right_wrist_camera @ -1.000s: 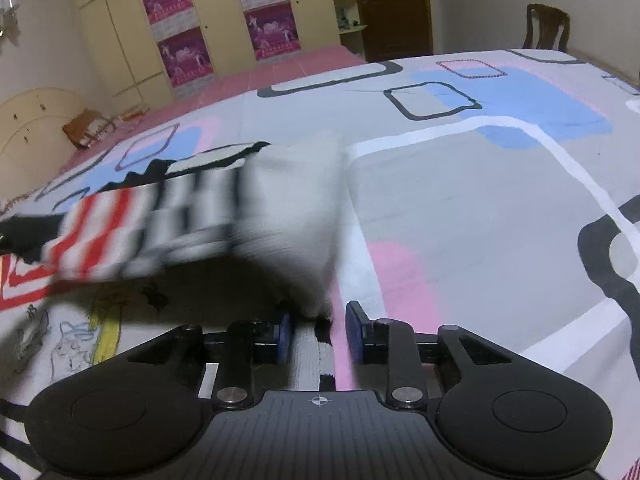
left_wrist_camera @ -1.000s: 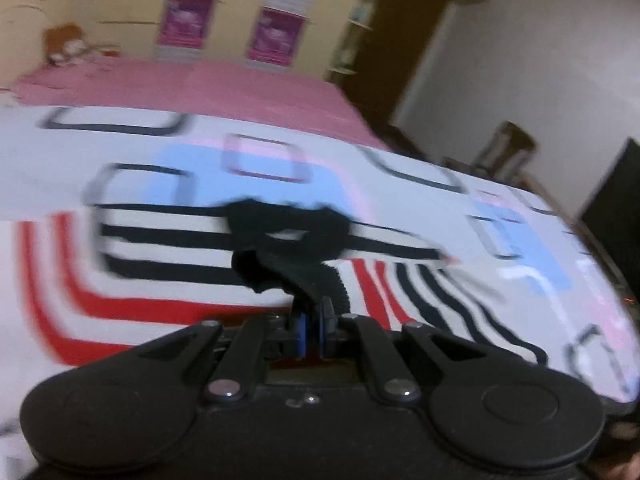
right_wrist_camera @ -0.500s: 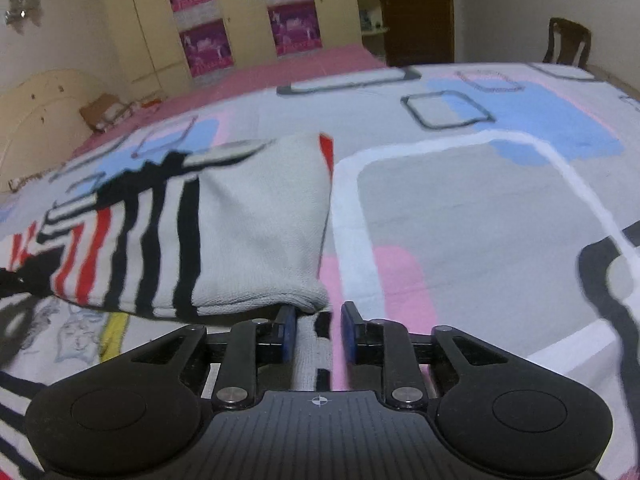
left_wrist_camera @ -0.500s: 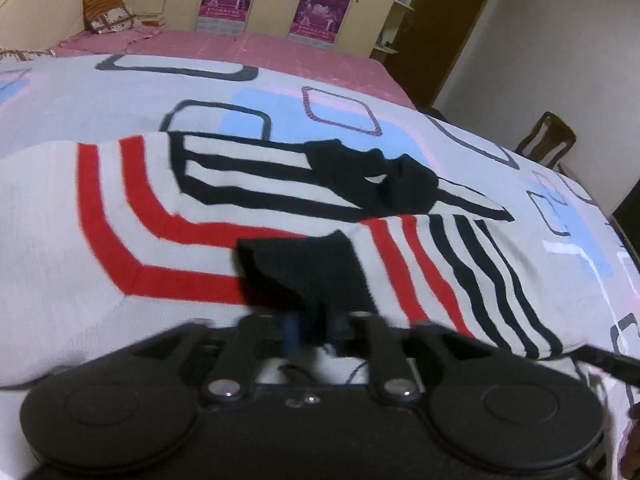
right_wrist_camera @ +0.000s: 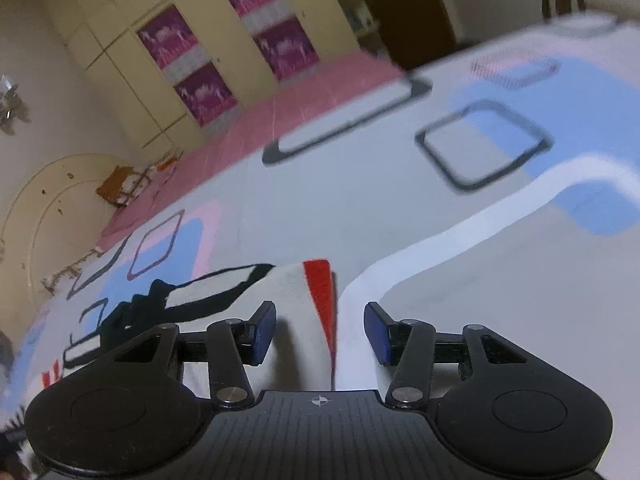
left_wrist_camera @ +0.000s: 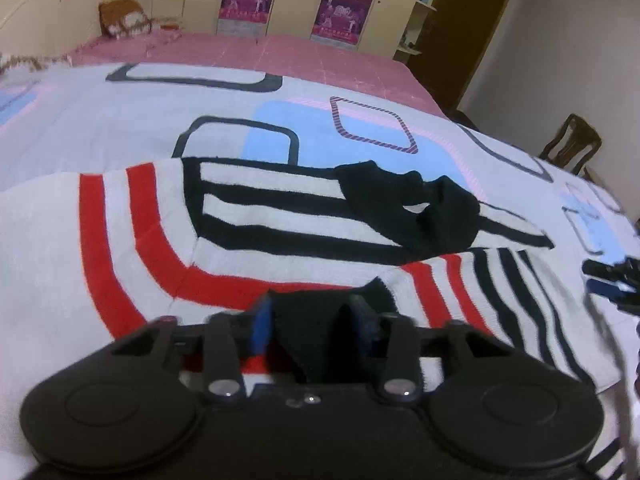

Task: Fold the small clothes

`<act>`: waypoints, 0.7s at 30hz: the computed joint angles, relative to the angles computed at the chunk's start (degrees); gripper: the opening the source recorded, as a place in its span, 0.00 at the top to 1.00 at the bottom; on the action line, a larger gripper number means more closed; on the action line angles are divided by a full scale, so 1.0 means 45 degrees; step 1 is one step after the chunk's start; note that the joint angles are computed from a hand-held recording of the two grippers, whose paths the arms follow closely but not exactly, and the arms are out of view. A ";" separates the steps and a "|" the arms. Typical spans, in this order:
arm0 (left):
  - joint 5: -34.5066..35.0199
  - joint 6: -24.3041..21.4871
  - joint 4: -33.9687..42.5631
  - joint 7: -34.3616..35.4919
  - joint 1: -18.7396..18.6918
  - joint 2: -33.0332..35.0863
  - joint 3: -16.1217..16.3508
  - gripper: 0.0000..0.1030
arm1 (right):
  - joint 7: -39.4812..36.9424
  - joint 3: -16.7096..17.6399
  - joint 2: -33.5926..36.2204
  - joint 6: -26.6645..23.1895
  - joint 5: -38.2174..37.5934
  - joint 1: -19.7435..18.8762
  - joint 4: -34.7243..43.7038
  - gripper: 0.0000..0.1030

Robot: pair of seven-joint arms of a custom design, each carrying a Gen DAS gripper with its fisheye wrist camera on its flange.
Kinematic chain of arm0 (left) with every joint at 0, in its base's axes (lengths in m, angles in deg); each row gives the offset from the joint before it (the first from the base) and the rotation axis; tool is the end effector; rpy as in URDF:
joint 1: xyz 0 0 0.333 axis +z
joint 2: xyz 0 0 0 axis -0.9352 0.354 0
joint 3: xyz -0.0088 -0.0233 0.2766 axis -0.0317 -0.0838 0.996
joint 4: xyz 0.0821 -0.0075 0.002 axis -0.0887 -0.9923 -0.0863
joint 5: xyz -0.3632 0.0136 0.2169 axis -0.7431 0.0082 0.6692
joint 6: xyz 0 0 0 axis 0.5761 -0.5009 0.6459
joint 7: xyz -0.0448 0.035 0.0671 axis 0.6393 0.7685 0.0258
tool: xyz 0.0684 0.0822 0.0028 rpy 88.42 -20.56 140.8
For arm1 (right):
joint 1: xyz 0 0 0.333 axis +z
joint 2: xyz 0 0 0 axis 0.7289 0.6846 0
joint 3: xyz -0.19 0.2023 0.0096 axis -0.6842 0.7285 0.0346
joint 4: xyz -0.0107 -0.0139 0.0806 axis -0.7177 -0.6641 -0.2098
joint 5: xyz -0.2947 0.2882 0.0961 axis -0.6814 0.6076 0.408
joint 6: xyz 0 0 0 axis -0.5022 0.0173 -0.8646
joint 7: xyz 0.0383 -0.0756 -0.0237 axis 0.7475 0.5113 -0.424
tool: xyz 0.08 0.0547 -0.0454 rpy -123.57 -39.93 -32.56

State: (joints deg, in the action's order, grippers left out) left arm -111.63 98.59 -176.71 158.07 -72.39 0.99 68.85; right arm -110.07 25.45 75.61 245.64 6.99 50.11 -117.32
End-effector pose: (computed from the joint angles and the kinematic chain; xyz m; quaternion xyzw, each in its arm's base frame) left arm 0.5700 -0.0520 0.3904 -0.6041 0.7114 -0.3324 0.1363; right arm 0.4802 0.2120 0.4020 -0.4534 0.7816 -0.1370 0.4060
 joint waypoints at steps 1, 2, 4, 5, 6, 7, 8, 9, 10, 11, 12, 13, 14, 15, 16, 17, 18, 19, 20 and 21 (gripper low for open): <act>-0.0578 -0.0041 0.0022 0.0631 -0.0071 0.0007 0.0060 0.88 | -0.0867 -0.0619 0.0390 0.0450 0.0869 0.0513 0.0027 0.88; -0.1498 0.0048 -0.0034 0.1253 -0.0152 -0.0105 0.0118 0.91 | -0.1536 -0.0802 0.0664 0.0858 0.1467 0.0655 0.0032 0.90; -0.3871 0.1050 -0.0429 0.3473 -0.0531 -0.0565 0.0176 0.91 | -0.0938 0.0142 0.0196 0.0329 -0.0014 -0.0249 0.0127 0.92; -0.3906 0.1648 -0.0674 0.3802 -0.0625 -0.0700 0.0093 0.91 | -0.0699 0.0652 -0.0206 -0.0182 -0.0990 -0.0603 0.0172 0.92; -0.3491 0.1907 -0.0837 0.3528 -0.0619 -0.0686 0.0040 0.91 | -0.1146 0.0814 -0.0216 -0.0877 -0.1074 -0.0511 0.0296 0.92; -0.2803 0.1796 -0.0909 0.2852 -0.0387 -0.0520 -0.0109 0.91 | -0.2387 0.0540 0.0142 -0.1567 -0.0265 0.0025 0.0471 0.92; -0.3008 0.1828 -0.0930 0.2995 -0.0599 -0.0430 0.0110 0.91 | -0.2803 0.0178 0.0446 -0.1855 -0.0048 0.0505 0.0598 0.92; -0.3696 0.1943 -0.0910 0.3723 -0.0750 -0.0416 0.0203 0.90 | -0.2327 0.0109 0.0447 -0.1835 -0.0682 0.0539 0.0606 0.92; -0.3573 0.1906 -0.0924 0.3736 -0.0729 -0.0462 0.0190 0.90 | -0.2610 -0.0084 0.0399 -0.2022 -0.0458 0.0810 0.0604 0.92; -0.3355 0.1698 -0.0907 0.3514 -0.0662 -0.0503 0.0207 0.83 | -0.2944 -0.0213 0.0318 -0.2466 -0.0297 0.1105 0.0651 0.92; -0.3065 0.1516 -0.0921 0.3096 -0.0565 -0.0575 0.0221 0.73 | -0.3096 -0.0297 0.0167 -0.2818 -0.0263 0.1310 0.0638 0.87; -0.2541 0.1725 -0.1081 0.2378 -0.0299 -0.0756 -0.0011 0.72 | -0.2673 -0.0305 -0.0024 -0.3163 -0.0604 0.1432 0.0606 0.62; -0.2781 0.2305 -0.1270 0.2552 -0.0477 -0.1004 0.0023 0.64 | -0.1358 0.0132 -0.0498 -0.3723 -0.1673 0.1195 0.0477 0.49; -0.3805 0.2797 -0.1356 0.3619 -0.1100 -0.1242 0.0410 0.59 | -0.0384 0.0380 -0.0784 -0.3688 -0.2573 0.0990 0.0392 0.44; -0.4766 0.2723 -0.1320 0.4533 -0.1594 -0.1441 0.0696 0.59 | -0.0303 0.0183 -0.0872 -0.3070 -0.2718 0.1106 0.0319 0.49; -0.4919 0.2208 -0.1205 0.4554 -0.1643 -0.1506 0.0645 0.59 | -0.1114 -0.0311 -0.0625 -0.2621 -0.2181 0.1666 0.0452 0.57; -0.4922 0.1684 -0.1021 0.4557 -0.1755 -0.1446 0.0585 0.59 | -0.2082 -0.0360 -0.0278 -0.2421 -0.1659 0.1897 0.0714 0.72; -0.5109 0.1565 -0.0775 0.4908 -0.1972 -0.1235 0.0409 0.59 | -0.2636 -0.0345 0.0106 -0.2411 -0.1451 0.2073 0.1047 0.75; -0.5054 0.1653 -0.0545 0.5043 -0.2103 -0.0959 0.0158 0.59 | -0.3248 -0.0377 0.0634 -0.2209 -0.1197 0.2288 0.1462 0.75; -0.4634 0.1814 -0.0301 0.4814 -0.2167 -0.0601 -0.0148 0.59 | -0.3643 -0.0399 0.1101 -0.1981 -0.1112 0.2460 0.1841 0.75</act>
State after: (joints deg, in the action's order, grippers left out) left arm -132.48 106.75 -178.06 179.73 -82.14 -1.71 68.18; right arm -126.46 23.65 80.56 236.73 1.98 61.18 -109.04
